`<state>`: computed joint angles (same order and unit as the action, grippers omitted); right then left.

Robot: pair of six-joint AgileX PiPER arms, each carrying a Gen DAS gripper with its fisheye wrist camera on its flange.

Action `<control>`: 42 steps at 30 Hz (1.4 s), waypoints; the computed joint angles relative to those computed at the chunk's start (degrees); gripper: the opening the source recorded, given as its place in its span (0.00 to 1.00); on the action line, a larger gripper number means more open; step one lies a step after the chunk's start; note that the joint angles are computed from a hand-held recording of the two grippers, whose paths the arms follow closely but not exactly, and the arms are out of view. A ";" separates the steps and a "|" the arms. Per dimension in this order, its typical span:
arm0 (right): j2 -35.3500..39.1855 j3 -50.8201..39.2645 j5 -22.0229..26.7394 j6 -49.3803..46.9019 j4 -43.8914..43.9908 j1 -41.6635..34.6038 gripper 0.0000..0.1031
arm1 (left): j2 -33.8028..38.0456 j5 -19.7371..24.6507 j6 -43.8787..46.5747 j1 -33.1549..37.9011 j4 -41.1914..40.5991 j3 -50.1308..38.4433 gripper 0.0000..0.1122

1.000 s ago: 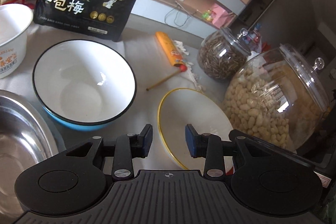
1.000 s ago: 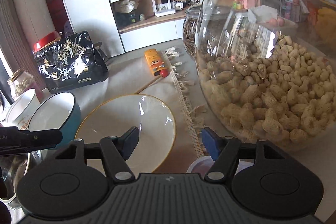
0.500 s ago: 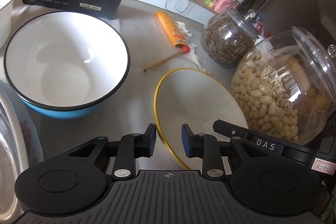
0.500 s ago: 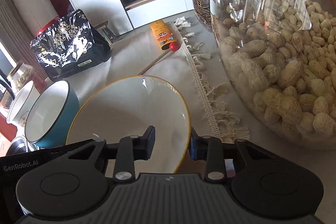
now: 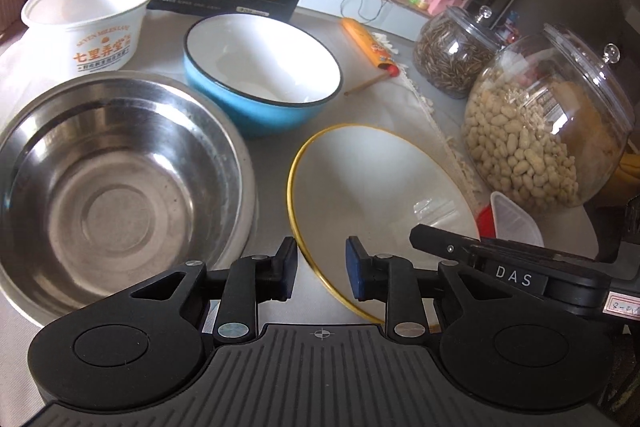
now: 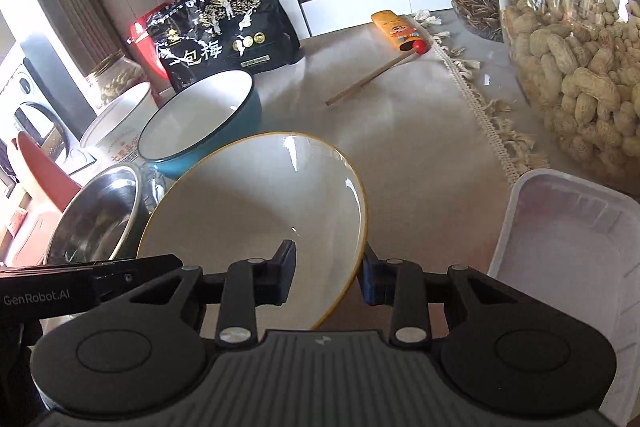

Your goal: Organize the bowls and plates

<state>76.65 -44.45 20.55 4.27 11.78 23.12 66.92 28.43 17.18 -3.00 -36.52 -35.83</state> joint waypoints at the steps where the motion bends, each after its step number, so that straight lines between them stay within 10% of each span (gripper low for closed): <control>1: -0.56 0.71 -0.23 0.68 -0.03 1.23 0.32 | -0.84 0.86 1.18 1.42 -0.86 0.46 0.26; 13: -2.53 1.53 0.98 5.59 -2.97 3.14 0.32 | -1.27 5.49 7.32 6.62 -5.78 0.06 0.27; 22: -4.22 -10.31 10.30 31.62 -34.64 8.92 0.35 | 5.01 14.30 21.59 18.90 -15.36 -17.45 0.27; 29: 8.70 -35.73 31.46 39.56 -46.95 15.14 0.72 | 24.18 22.99 25.82 22.78 -20.72 -37.55 0.27; 42: 42.23 -74.23 46.08 24.58 -25.83 13.20 0.73 | 38.69 26.63 15.33 24.41 -6.47 -48.65 0.27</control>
